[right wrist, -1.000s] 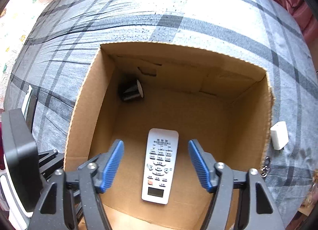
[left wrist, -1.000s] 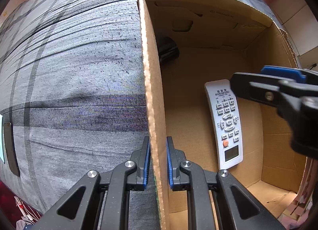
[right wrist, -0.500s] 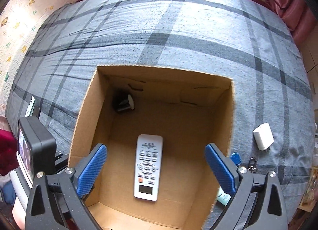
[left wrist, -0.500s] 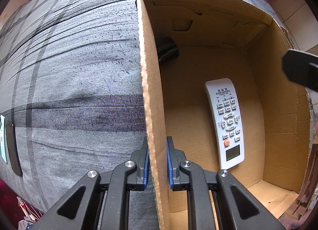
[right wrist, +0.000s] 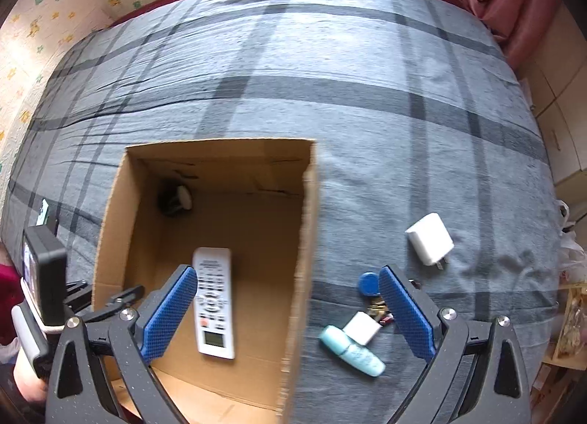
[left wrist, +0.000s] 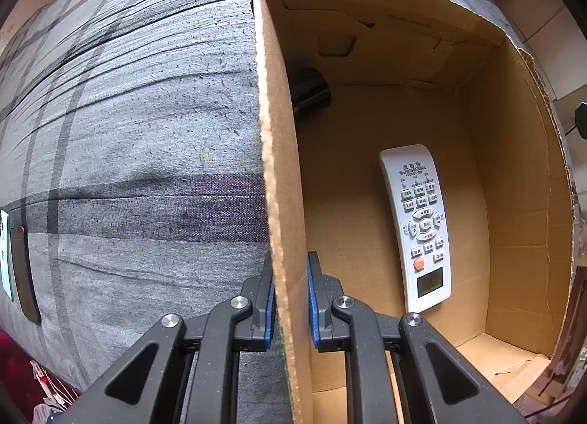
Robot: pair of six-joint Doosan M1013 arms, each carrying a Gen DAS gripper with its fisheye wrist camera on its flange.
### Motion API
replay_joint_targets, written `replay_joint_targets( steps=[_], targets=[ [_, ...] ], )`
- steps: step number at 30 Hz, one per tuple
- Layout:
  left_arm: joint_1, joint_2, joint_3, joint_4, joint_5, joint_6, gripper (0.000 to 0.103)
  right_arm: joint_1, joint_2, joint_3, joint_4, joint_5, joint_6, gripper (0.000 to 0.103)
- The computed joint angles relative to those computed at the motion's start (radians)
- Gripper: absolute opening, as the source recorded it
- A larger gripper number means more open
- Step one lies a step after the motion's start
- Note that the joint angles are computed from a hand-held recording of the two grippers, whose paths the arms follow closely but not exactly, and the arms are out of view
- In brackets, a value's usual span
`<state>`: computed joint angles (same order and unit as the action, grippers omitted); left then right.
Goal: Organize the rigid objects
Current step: 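Move the right tool back toward the white charger plug, then close the right tool on the white charger plug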
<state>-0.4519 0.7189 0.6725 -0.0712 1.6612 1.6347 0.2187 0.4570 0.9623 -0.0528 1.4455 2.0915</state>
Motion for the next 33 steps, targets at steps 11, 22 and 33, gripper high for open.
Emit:
replay_joint_targets(
  steps=[11, 22, 33],
  targets=[
    [0.003, 0.005, -0.005, 0.002, 0.005, -0.001, 0.015, -0.062, -0.035, 0.068, -0.041, 0.004, 0.042, 0.101],
    [0.000, 0.014, -0.020, 0.003, 0.018, -0.007, 0.015, -0.121, -0.027, 0.142, -0.054, 0.022, 0.054, 0.101],
    [0.002, 0.029, -0.045, 0.004, 0.040, -0.010, 0.015, -0.153, -0.002, 0.191, -0.064, 0.015, 0.003, 0.101]
  ],
)
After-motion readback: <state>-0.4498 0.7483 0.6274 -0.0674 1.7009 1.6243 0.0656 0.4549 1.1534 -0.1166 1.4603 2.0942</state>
